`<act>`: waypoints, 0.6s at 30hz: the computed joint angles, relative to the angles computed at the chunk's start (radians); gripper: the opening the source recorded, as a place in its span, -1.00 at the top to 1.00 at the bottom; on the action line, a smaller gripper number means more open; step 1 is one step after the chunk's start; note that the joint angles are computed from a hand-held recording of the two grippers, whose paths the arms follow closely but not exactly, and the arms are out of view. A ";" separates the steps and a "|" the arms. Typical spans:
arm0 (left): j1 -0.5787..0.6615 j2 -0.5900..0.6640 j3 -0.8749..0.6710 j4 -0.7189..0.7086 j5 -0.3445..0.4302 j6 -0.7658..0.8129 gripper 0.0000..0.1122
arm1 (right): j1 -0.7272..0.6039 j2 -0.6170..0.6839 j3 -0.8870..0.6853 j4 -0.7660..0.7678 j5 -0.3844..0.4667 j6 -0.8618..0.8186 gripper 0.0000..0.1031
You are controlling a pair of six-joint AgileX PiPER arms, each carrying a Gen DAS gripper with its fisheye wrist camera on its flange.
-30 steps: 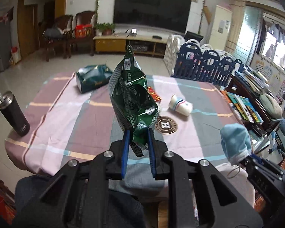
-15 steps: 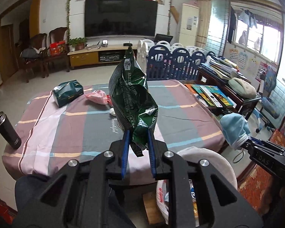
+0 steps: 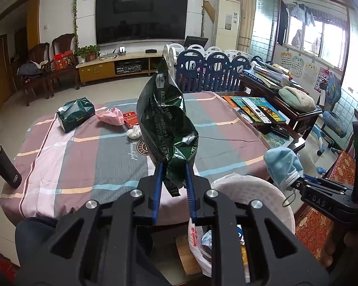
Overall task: Collect trash
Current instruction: 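Drop the blue face mask into the basket with the right gripper while the left drops the green snack bag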
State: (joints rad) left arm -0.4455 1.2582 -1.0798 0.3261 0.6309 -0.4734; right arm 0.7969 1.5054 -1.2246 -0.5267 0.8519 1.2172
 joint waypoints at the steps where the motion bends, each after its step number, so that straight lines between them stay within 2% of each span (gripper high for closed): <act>1: 0.002 0.000 0.002 -0.003 -0.002 0.003 0.65 | 0.000 0.002 -0.001 0.002 -0.001 0.001 0.56; 10: 0.002 0.004 0.006 -0.014 -0.010 0.014 0.65 | 0.005 0.030 -0.010 0.019 0.007 -0.023 0.56; 16: 0.000 0.008 0.006 -0.026 -0.010 0.028 0.65 | -0.018 0.094 0.042 0.043 0.020 -0.025 0.56; 18: 0.000 0.008 0.009 -0.027 -0.012 0.030 0.65 | -0.044 0.116 0.084 0.092 -0.010 -0.035 0.56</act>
